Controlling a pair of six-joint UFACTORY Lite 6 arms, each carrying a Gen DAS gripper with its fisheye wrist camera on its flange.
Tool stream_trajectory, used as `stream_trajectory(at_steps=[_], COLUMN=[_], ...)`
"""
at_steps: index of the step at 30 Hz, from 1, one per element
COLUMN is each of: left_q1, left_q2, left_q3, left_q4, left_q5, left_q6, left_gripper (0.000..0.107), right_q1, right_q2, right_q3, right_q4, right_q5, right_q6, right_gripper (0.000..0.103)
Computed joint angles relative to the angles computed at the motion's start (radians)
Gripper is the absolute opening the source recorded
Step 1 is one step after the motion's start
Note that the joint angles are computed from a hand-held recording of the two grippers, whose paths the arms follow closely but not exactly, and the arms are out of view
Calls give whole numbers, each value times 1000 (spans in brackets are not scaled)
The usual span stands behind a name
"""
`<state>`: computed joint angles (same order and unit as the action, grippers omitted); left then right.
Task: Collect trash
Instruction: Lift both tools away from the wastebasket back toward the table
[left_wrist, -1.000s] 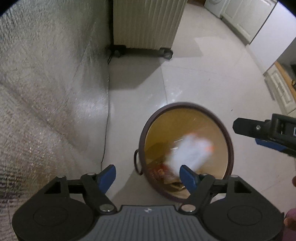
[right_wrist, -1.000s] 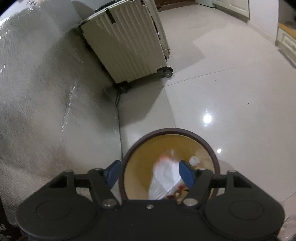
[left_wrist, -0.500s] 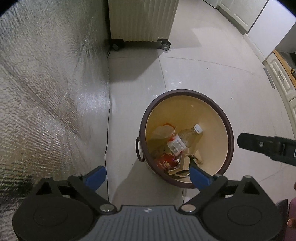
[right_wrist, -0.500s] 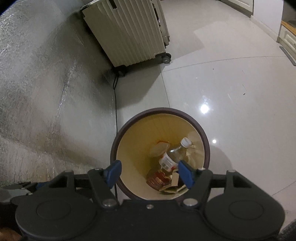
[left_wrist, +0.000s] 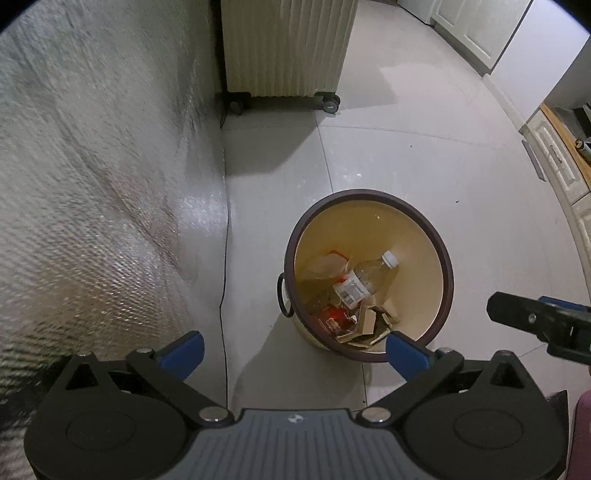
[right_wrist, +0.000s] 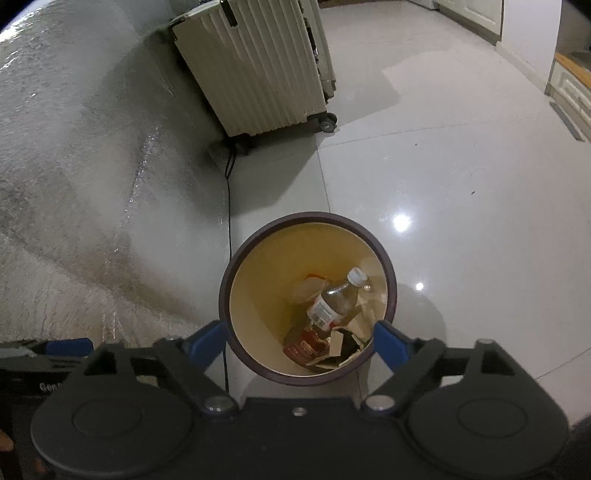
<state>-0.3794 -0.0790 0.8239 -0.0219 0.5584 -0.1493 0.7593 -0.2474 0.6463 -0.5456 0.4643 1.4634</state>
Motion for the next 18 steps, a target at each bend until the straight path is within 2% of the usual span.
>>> stream_trajectory(at_steps=[1, 6, 18], left_q1=[2, -6, -34], left_q2=[-16, -71, -231], left_q3=[-3, -16, -18], left_q4=[0, 4, 27], left_q5=[10, 45, 153], left_q6=[4, -6, -33], left_gripper=[103, 103, 103], right_q1=[17, 82, 249], right_q2=[-14, -80, -227], right_q3=[2, -3, 1], right_q4=[-10, -33, -44], right_q5=[27, 141, 411], right_q6=[13, 57, 145], right_gripper=[96, 103, 103])
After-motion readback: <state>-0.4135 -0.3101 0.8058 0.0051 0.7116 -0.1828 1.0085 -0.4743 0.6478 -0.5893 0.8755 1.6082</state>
